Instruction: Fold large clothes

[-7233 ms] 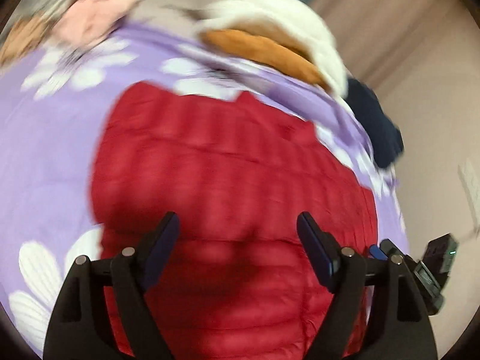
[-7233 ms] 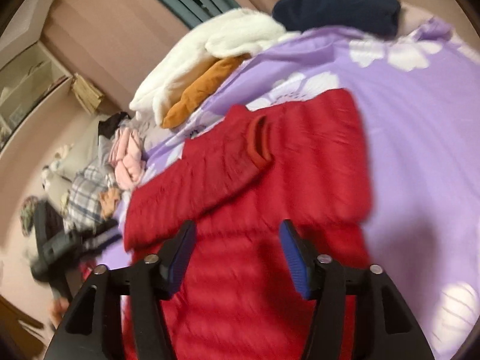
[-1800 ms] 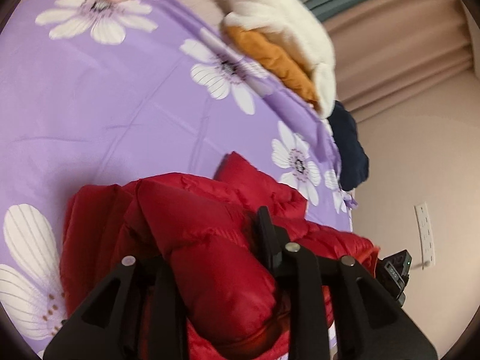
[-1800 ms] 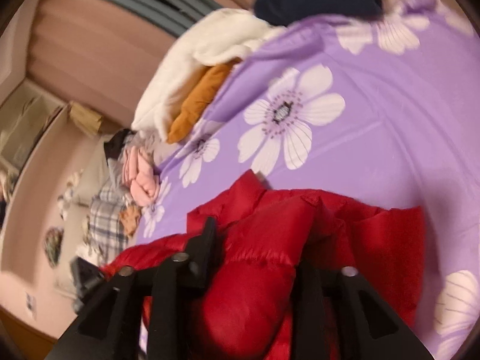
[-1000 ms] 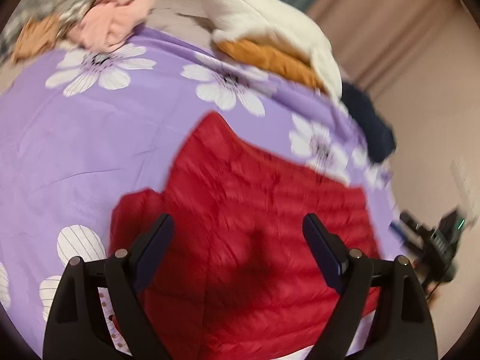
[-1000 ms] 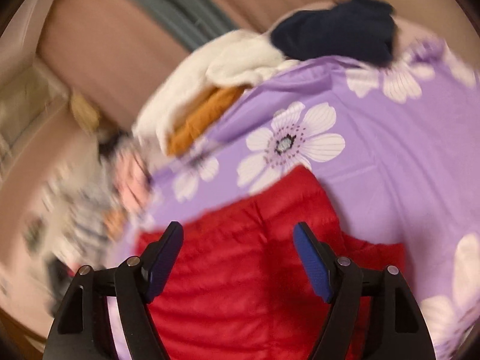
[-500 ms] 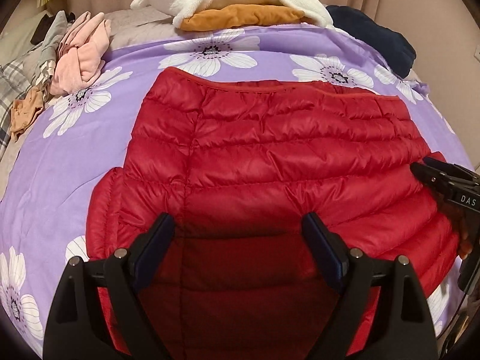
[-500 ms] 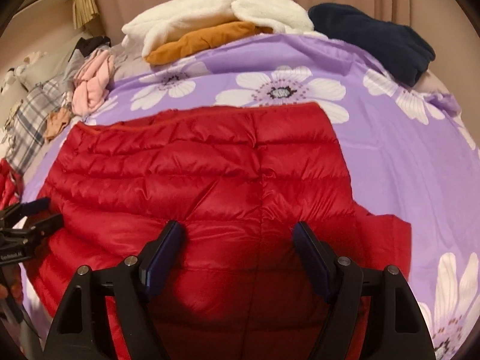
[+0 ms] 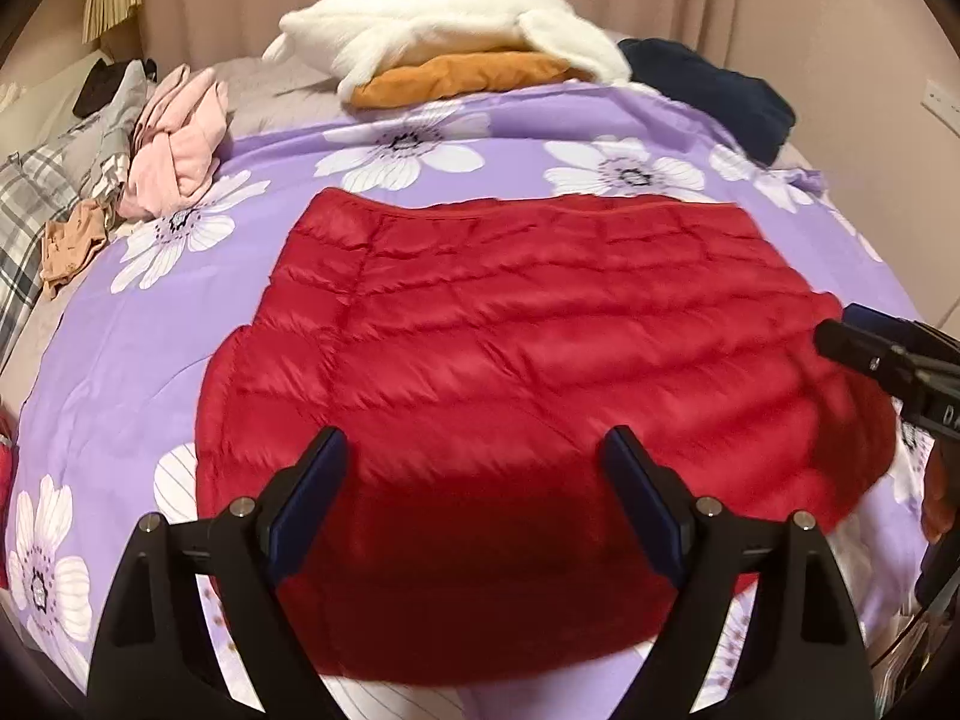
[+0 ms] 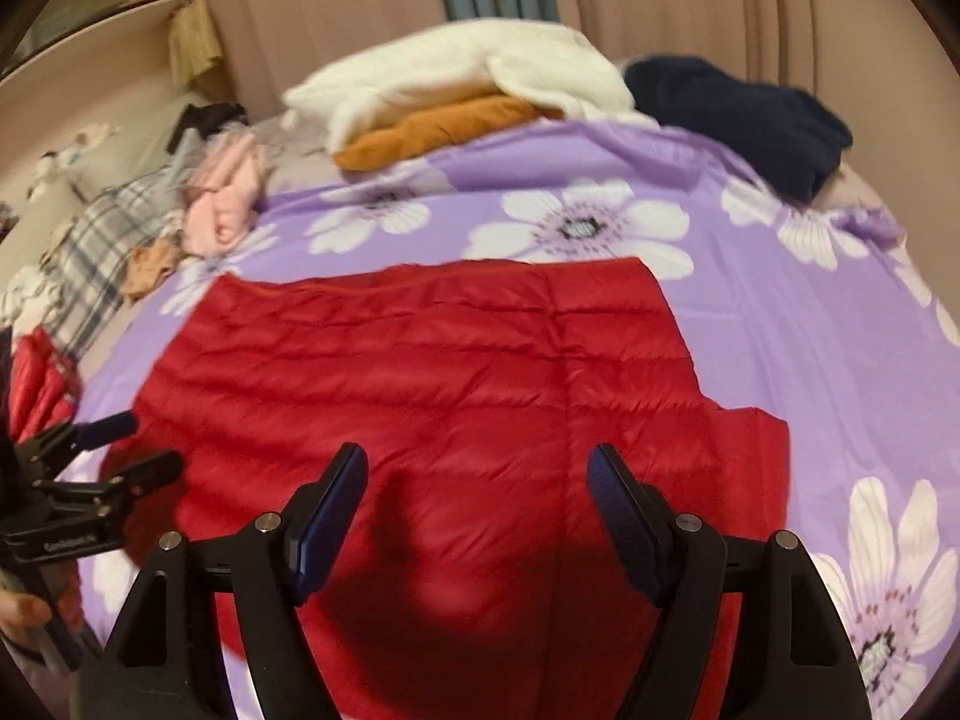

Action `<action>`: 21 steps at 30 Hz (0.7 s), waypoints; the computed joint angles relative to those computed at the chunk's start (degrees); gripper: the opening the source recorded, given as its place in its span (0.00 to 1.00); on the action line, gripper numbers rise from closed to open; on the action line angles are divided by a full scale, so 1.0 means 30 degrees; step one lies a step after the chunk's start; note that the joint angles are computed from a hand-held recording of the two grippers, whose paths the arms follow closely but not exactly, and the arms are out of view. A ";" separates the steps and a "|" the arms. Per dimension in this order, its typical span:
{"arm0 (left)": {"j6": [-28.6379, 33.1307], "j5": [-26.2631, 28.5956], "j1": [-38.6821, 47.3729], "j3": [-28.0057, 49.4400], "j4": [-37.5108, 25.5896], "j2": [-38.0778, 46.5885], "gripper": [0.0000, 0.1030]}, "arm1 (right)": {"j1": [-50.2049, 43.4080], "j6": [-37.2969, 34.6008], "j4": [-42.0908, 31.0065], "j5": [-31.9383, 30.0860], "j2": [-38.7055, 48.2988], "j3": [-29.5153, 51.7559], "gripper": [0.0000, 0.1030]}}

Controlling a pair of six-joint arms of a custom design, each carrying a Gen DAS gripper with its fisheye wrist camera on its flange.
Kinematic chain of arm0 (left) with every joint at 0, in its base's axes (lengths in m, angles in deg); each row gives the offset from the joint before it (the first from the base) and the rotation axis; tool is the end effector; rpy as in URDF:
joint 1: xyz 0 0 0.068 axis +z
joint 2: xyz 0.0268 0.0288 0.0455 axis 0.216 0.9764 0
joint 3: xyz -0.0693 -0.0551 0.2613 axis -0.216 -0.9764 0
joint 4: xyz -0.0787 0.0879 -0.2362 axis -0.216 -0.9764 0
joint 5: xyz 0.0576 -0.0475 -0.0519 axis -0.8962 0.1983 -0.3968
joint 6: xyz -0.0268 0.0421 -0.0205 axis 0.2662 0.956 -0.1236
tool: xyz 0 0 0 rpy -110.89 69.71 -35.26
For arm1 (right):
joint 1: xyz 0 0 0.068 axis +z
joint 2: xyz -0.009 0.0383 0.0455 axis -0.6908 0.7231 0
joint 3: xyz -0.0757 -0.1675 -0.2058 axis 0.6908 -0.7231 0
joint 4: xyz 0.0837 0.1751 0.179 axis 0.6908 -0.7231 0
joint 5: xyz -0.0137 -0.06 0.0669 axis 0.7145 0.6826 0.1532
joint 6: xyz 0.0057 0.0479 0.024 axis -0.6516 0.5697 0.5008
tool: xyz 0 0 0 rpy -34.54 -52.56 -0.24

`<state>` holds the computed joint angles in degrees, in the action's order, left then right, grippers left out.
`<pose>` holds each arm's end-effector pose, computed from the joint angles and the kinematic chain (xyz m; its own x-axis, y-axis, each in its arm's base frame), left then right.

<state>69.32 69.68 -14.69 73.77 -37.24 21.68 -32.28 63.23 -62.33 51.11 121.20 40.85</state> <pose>0.2344 -0.1115 0.0707 -0.7620 0.0856 -0.6419 0.1182 0.9930 -0.0079 0.2125 0.0482 0.1414 -0.7103 -0.0223 -0.7036 -0.2157 0.9583 0.1875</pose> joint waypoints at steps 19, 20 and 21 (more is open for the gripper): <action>-0.1419 0.2034 0.0407 -0.0576 0.1912 0.2258 0.87 | 0.2261 0.0794 0.1687 0.2859 0.3624 -0.0357 0.78; -0.1705 0.2534 0.0816 -0.1360 0.1945 0.1153 0.87 | 0.2207 0.0902 0.1005 0.2763 0.2838 -0.0396 0.78; -0.1899 0.3058 0.1302 -0.2224 0.2230 0.0081 0.87 | 0.2189 0.0986 0.0552 0.2659 0.1963 -0.0616 0.78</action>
<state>63.62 78.85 -10.78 67.10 -30.55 21.92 -25.72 66.19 -60.67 59.08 127.09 39.00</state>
